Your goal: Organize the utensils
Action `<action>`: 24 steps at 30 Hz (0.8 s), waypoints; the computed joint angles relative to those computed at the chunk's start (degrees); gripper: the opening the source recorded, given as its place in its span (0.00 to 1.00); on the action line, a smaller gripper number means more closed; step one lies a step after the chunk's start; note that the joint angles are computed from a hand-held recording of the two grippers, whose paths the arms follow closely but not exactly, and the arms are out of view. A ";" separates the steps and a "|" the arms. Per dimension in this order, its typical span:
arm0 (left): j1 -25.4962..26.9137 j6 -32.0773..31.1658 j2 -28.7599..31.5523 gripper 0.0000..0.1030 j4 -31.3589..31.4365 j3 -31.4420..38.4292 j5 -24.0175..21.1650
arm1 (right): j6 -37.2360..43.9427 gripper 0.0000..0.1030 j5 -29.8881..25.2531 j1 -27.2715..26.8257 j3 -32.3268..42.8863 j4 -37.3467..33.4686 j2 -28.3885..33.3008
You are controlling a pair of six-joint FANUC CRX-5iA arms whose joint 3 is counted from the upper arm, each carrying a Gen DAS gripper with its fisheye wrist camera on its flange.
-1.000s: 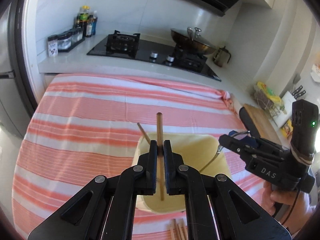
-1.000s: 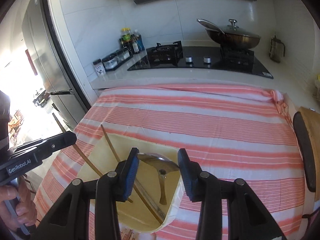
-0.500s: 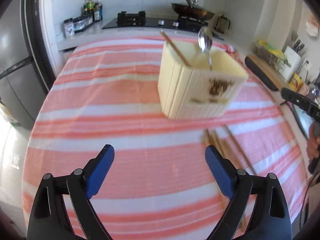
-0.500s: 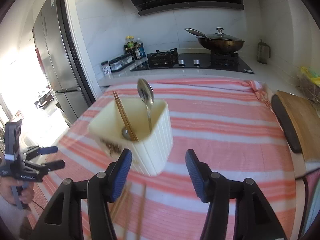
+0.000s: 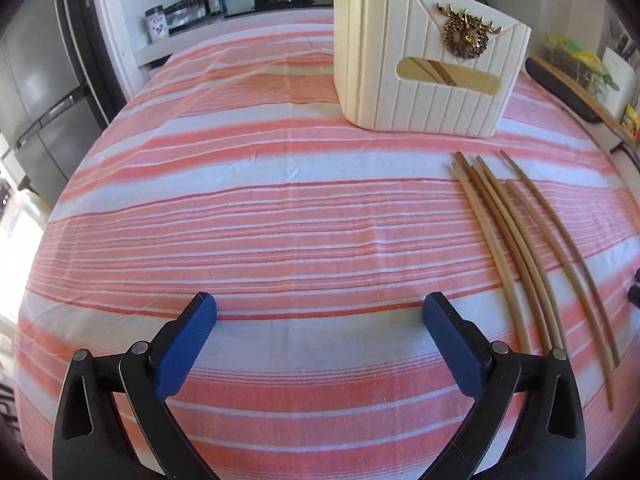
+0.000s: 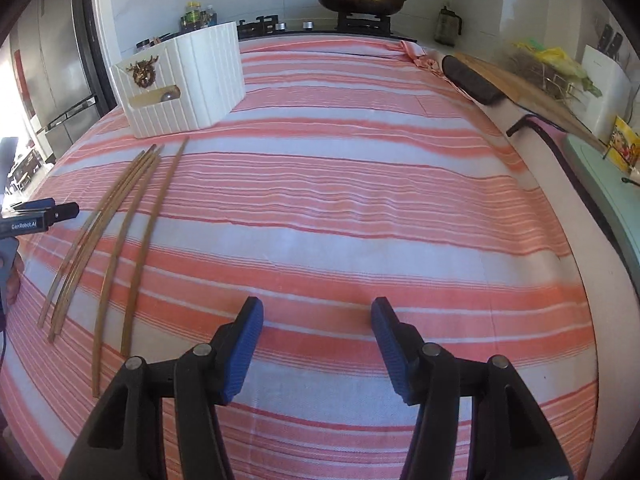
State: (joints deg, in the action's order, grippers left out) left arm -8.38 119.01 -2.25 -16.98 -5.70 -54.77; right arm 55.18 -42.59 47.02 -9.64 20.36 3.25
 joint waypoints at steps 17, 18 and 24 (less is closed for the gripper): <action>-1.18 4.89 -0.33 1.00 -2.02 0.00 -0.47 | -1.70 0.61 0.52 0.58 -0.99 1.86 -0.03; -1.19 4.91 -0.34 1.00 -2.01 0.00 -0.47 | -1.70 0.61 0.52 0.58 -0.96 1.83 -0.02; -1.27 4.98 -0.34 1.00 -2.06 0.05 -0.54 | -1.76 0.61 0.49 0.59 -0.98 1.97 0.00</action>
